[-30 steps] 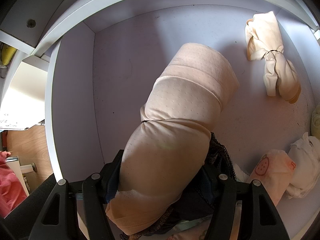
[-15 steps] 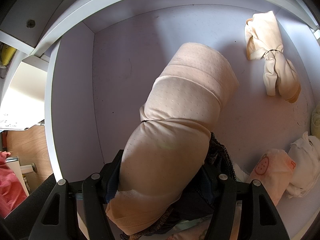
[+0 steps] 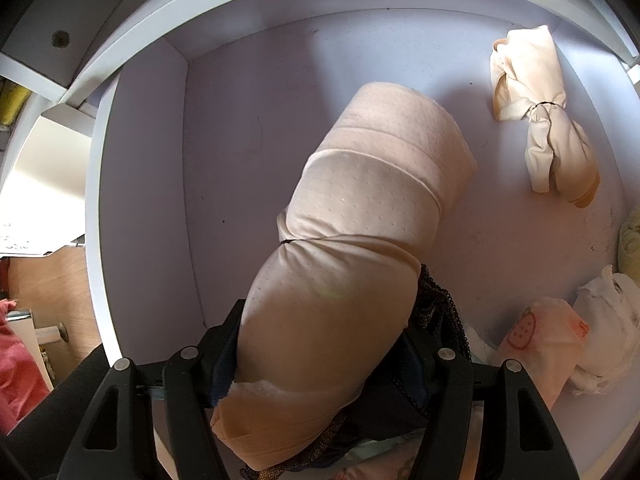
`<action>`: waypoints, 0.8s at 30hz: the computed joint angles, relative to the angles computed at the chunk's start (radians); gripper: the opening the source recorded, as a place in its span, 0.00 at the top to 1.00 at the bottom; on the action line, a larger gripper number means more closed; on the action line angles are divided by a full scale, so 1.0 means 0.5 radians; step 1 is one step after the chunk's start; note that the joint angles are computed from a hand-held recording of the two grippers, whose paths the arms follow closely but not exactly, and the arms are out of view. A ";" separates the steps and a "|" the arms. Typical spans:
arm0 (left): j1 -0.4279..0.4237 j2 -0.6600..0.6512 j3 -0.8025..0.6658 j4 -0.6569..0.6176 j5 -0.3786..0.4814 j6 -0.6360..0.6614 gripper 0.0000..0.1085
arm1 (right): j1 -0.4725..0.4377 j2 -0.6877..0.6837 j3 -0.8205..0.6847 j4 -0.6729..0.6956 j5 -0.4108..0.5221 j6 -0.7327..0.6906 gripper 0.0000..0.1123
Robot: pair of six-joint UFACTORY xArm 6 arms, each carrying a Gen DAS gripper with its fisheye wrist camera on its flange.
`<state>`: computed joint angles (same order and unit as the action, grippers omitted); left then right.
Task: Organize soft objects
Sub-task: 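Lower the black sock into the gold tray and open the right gripper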
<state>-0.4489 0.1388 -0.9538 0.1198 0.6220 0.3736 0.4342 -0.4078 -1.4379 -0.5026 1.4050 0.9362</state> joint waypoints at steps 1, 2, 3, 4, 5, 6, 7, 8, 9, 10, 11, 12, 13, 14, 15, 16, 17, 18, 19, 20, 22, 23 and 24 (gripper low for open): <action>0.001 -0.003 0.000 -0.006 0.005 0.004 0.39 | -0.069 0.040 -0.025 0.032 -0.043 -0.034 0.65; 0.002 -0.005 0.002 -0.012 0.008 0.008 0.39 | -0.144 0.088 -0.052 0.066 -0.088 -0.066 0.65; 0.004 -0.008 0.002 -0.022 0.012 0.015 0.39 | -0.226 0.132 -0.066 0.106 -0.155 -0.085 0.65; 0.009 0.007 -0.010 -0.035 0.014 0.026 0.39 | -0.312 0.182 -0.079 0.154 -0.235 -0.111 0.65; 0.012 0.006 -0.012 -0.046 0.020 0.034 0.39 | -0.367 0.220 -0.093 0.189 -0.282 -0.125 0.65; 0.015 0.007 -0.014 -0.061 0.026 0.041 0.39 | -0.420 0.266 -0.117 0.214 -0.320 -0.129 0.65; 0.020 0.008 -0.016 -0.070 0.031 0.048 0.39 | -0.459 0.307 -0.142 0.230 -0.342 -0.136 0.65; 0.025 0.020 -0.033 -0.080 0.040 0.058 0.38 | -0.506 0.357 -0.170 0.260 -0.373 -0.152 0.65; 0.029 0.025 -0.039 -0.089 0.046 0.065 0.38 | -0.555 0.425 -0.207 0.285 -0.403 -0.162 0.65; 0.032 0.028 -0.044 -0.097 0.051 0.069 0.38 | -0.573 0.456 -0.226 0.294 -0.412 -0.164 0.65; 0.035 0.029 -0.046 -0.103 0.056 0.071 0.38 | -0.598 0.508 -0.261 0.310 -0.419 -0.173 0.65; 0.038 0.028 -0.046 -0.110 0.059 0.074 0.38 | -0.624 0.585 -0.321 0.317 -0.405 -0.182 0.65; 0.037 0.047 -0.058 -0.113 0.055 0.073 0.38 | -0.637 0.628 -0.358 0.314 -0.394 -0.188 0.65; 0.039 0.047 -0.058 -0.118 0.056 0.075 0.38 | -0.646 0.678 -0.399 0.304 -0.378 -0.187 0.65; 0.041 0.046 -0.057 -0.124 0.058 0.079 0.38 | -0.659 0.732 -0.440 0.294 -0.371 -0.196 0.65; 0.043 0.046 -0.057 -0.128 0.059 0.082 0.38 | -0.664 0.764 -0.460 0.279 -0.364 -0.197 0.65; 0.045 0.045 -0.056 -0.132 0.061 0.084 0.38 | -0.669 0.803 -0.491 0.263 -0.351 -0.197 0.64; 0.047 0.044 -0.055 -0.137 0.062 0.086 0.38 | -0.672 0.846 -0.523 0.244 -0.338 -0.200 0.64; 0.049 0.043 -0.054 -0.141 0.063 0.088 0.38 | -0.675 0.879 -0.546 0.229 -0.325 -0.207 0.64; 0.052 0.047 -0.061 -0.145 0.068 0.094 0.38 | -0.673 0.909 -0.569 0.204 -0.304 -0.211 0.63; 0.049 0.045 -0.062 -0.144 0.070 0.090 0.38 | -0.667 0.959 -0.608 0.154 -0.254 -0.217 0.62; 0.049 0.046 -0.063 -0.144 0.071 0.090 0.38 | -0.666 0.978 -0.614 0.141 -0.239 -0.220 0.60; 0.051 0.062 -0.078 -0.146 0.072 0.092 0.38 | -0.666 0.986 -0.605 0.135 -0.246 -0.221 0.58</action>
<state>-0.4236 0.1700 -0.9926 0.0469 0.6579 0.4198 0.1011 0.0851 -1.7405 -0.4352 1.2822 0.8255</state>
